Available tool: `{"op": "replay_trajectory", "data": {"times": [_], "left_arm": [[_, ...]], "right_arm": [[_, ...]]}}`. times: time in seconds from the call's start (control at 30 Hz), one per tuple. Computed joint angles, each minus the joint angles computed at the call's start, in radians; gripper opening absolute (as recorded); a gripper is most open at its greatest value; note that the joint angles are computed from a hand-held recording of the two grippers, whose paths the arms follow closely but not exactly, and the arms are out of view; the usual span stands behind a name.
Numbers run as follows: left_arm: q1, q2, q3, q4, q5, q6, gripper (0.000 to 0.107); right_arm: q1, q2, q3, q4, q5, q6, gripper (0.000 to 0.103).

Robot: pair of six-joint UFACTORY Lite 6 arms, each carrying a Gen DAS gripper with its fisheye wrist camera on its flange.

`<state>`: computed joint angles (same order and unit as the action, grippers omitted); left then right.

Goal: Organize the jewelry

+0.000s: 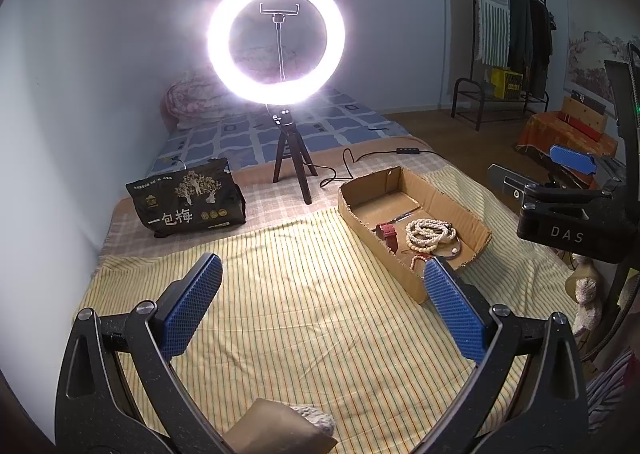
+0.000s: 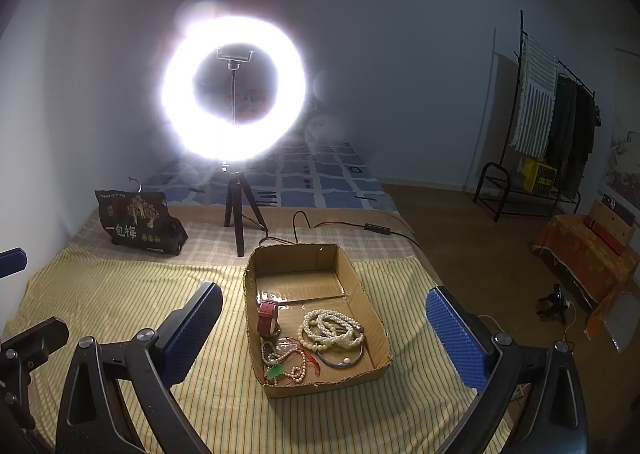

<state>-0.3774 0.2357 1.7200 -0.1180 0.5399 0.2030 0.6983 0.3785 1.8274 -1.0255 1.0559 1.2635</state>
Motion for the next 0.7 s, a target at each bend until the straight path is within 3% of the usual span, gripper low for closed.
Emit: {"op": "replay_trajectory", "data": {"times": [0.7], "left_arm": [[0.003,-0.015,-0.019,0.023,-0.017,-0.004,0.102]], "right_arm": [[-0.003,-0.001,-0.007,0.005,-0.009,-0.020,0.103]]}}
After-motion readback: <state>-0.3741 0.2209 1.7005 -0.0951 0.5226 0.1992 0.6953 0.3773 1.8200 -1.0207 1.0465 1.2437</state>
